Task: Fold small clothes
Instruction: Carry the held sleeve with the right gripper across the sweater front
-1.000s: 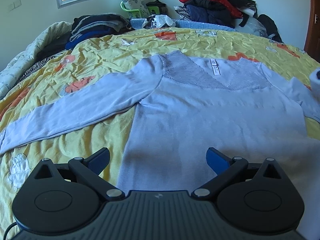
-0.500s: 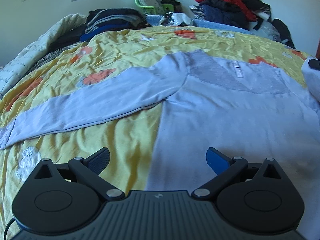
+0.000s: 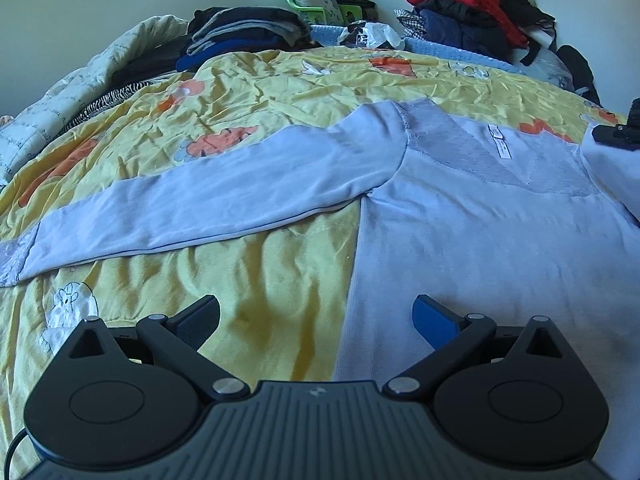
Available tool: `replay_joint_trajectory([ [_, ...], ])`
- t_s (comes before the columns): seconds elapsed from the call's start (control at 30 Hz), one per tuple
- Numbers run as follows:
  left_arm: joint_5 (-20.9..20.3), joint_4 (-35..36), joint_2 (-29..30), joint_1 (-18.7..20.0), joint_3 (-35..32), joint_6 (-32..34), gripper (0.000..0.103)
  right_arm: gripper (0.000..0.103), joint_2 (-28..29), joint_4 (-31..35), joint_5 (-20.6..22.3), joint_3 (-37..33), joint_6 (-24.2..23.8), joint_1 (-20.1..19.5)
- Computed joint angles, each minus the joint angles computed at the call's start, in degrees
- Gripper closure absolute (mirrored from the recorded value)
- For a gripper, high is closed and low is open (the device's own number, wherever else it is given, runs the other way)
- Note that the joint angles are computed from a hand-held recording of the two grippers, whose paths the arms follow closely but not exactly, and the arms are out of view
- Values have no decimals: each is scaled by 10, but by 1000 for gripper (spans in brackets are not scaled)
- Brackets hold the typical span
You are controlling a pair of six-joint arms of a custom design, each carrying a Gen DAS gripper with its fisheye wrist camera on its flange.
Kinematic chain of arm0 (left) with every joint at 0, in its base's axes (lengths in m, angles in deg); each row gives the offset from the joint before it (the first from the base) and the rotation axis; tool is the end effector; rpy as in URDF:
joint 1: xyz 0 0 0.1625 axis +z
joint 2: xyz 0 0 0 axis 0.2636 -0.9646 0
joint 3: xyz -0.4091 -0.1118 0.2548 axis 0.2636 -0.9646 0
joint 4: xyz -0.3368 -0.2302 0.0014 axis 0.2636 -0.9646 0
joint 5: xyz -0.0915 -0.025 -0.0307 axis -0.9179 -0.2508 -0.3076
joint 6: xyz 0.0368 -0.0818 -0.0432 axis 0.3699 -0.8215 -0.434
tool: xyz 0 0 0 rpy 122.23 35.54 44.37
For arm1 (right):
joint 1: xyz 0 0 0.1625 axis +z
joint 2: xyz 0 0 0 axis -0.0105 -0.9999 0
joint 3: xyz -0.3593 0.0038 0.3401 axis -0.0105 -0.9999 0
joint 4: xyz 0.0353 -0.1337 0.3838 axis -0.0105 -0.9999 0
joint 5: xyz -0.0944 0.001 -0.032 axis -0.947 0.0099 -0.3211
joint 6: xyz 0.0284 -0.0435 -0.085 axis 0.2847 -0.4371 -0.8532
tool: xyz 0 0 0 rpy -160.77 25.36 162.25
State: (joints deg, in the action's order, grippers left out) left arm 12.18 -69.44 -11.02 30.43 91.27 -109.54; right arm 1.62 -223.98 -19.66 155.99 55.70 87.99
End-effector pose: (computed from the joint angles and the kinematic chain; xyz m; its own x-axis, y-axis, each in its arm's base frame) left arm -0.1914 -0.5248 0.0434 -0.5775 -0.5258 -0.6245 0.2468 0.6167 -0.7475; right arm 0.1122 -0.6951 0.1583 -0.9619 -0.2291 0.1492 -0.2638 0.6338 -0.7271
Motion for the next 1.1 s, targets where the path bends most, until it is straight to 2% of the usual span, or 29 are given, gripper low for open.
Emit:
replay_joint_trajectory([
  [0.17,-2,-8,-4,2,6,1,0,93,16,-10,-17,-11,13,7],
  [0.53,-4,-14,-16,2,21,-12,0,93,53,-3,-26,-37,25,30],
  [1.1,-4,61,-50,4,34,-83,0,93,100,17,-12,-69,27,60],
])
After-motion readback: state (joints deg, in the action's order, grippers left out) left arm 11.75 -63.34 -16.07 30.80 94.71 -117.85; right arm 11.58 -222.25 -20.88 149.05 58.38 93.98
